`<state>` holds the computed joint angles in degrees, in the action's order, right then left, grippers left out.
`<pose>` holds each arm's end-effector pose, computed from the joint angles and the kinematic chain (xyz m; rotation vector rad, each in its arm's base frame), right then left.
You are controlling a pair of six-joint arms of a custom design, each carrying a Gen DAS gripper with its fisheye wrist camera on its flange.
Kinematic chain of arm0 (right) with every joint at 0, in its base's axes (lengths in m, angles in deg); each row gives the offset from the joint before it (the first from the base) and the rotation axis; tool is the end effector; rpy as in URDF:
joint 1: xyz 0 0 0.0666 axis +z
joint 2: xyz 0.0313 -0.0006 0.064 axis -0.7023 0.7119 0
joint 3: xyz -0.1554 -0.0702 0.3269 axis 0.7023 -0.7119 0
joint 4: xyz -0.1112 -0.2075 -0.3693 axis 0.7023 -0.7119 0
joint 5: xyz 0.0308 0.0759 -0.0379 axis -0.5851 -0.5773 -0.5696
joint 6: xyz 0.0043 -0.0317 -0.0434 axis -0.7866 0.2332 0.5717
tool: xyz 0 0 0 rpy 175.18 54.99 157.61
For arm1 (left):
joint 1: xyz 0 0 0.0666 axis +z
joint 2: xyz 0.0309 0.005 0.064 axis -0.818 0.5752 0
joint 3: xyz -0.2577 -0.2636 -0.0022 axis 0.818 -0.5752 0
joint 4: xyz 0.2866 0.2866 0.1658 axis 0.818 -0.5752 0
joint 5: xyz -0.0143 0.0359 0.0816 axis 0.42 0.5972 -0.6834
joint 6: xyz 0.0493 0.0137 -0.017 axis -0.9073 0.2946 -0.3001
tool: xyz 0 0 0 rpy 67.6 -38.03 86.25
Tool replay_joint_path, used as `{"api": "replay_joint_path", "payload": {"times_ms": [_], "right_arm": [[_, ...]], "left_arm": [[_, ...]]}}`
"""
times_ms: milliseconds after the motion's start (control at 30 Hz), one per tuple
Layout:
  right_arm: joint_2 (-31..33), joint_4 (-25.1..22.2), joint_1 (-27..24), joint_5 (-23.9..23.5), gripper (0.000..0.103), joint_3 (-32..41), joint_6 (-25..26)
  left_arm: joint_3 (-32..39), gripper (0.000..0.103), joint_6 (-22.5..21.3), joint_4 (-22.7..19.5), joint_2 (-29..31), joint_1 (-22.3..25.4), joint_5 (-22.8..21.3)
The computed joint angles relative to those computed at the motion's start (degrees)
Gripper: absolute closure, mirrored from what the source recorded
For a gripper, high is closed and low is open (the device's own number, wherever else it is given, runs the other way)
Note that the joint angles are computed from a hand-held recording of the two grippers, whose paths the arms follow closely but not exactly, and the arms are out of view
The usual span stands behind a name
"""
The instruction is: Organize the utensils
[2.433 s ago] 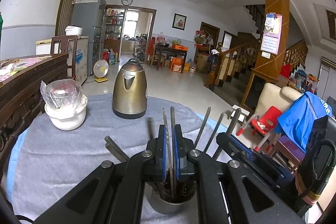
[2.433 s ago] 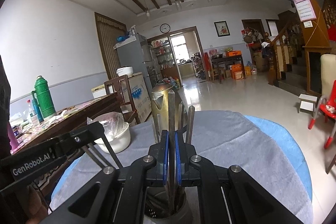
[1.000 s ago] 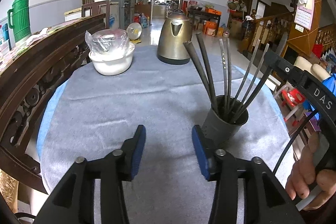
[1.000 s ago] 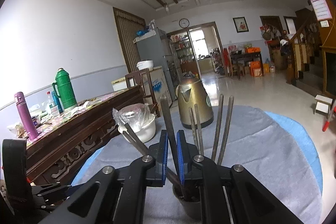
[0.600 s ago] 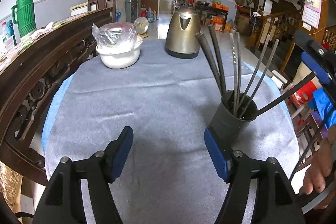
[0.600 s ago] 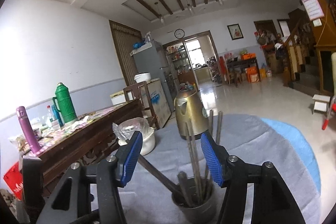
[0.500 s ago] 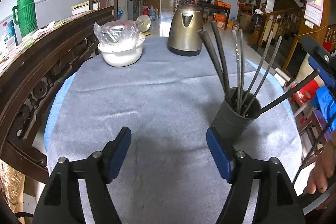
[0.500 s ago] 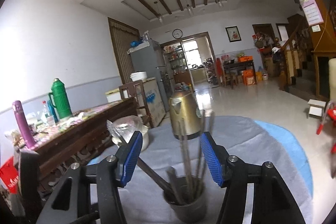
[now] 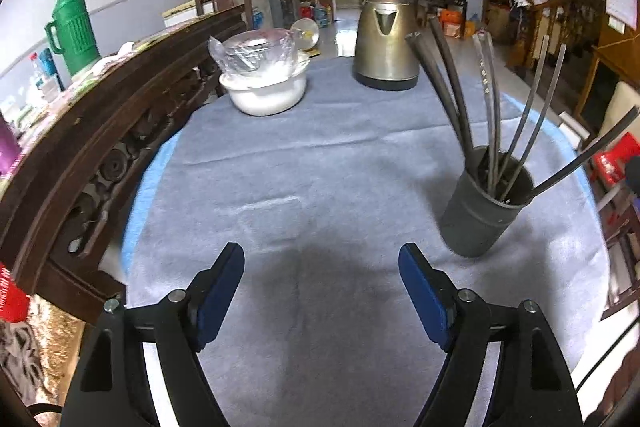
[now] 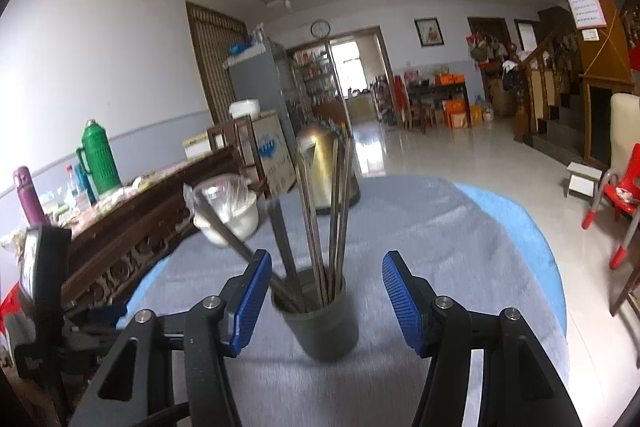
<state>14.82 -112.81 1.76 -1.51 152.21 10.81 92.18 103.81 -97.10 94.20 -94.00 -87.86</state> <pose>0.3301 0.3095 0.5561 0.3111 1.9223 0.1581 0.4090 -0.3159 0.5606 0.2839 2.3755 0.0213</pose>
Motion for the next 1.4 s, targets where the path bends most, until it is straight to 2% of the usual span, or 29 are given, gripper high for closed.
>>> {"api": "replay_joint_path", "payload": {"times_ms": [133,300,633,900,1400], "right_arm": [[-0.4,-4.2,1.1,-0.6,0.041,-0.3,-2.8],[0.3,-11.1,2.1,-1.6,0.041,1.3,-6.9],[1.5,-20.2,4.7,-1.6,0.041,5.6,-12.6],[3.1,-23.6,5.6,-4.3,0.041,8.4,-14.7],[3.8,-23.0,4.2,-7.3,0.041,7.3,-15.9]], "left_arm": [[-0.4,0.023,0.3,-1.2,-0.8,-0.5,-0.5],[-0.5,0.023,-0.9,-1.9,-1.4,-1.9,-3.8],[0.0,0.023,-0.3,-3.3,-2.8,-3.3,-4.3],[0.5,0.023,-0.7,-3.5,-3.1,-4.2,-5.3],[1.7,0.023,-1.3,-5.8,-1.0,-4.8,-5.3]]}}
